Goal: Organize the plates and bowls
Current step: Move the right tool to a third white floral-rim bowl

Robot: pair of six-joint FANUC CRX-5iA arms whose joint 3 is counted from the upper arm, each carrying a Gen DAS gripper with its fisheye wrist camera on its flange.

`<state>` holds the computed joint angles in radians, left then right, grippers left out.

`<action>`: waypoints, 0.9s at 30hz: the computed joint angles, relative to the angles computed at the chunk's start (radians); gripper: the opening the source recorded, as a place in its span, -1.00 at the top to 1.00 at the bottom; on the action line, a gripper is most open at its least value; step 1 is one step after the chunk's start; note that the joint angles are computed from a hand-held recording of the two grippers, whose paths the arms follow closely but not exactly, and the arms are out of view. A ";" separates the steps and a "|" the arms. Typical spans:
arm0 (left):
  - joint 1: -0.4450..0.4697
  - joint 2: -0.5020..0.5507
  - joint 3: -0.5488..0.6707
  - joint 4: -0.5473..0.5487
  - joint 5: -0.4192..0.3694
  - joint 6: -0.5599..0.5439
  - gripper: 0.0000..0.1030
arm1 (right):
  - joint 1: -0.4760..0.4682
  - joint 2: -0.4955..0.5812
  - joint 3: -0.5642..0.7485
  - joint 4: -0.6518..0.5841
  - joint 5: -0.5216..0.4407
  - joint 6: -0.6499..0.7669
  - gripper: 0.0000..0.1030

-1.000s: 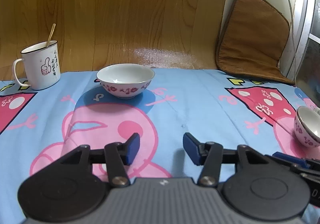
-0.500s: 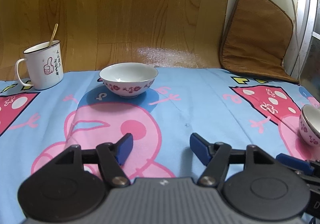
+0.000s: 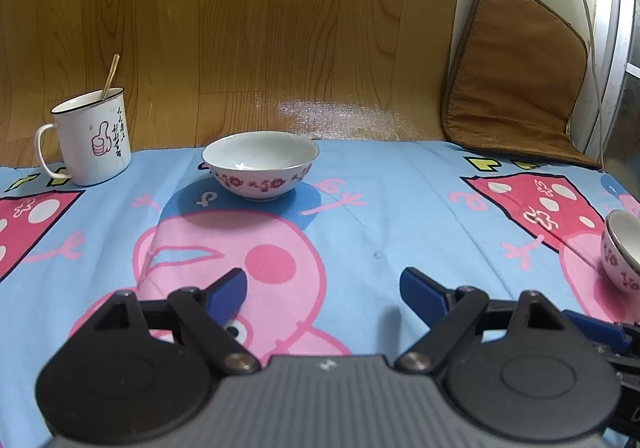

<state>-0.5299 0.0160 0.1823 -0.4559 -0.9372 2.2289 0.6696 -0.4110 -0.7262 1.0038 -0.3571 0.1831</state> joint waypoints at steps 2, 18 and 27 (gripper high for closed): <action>0.000 0.000 0.001 -0.001 -0.001 0.000 -0.69 | 0.000 0.000 0.000 0.003 0.000 -0.003 0.13; -0.038 -0.035 -0.033 -0.109 0.071 0.069 -0.99 | 0.011 0.006 0.006 -0.005 -0.011 0.022 0.06; -0.087 -0.040 0.027 -0.361 -0.109 0.348 -0.99 | 0.001 0.077 0.116 0.013 0.001 0.124 0.13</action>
<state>-0.6166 -0.0244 0.2095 -0.8165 -1.0460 2.5766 0.6708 -0.3343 -0.6102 1.0164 -0.3561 0.3073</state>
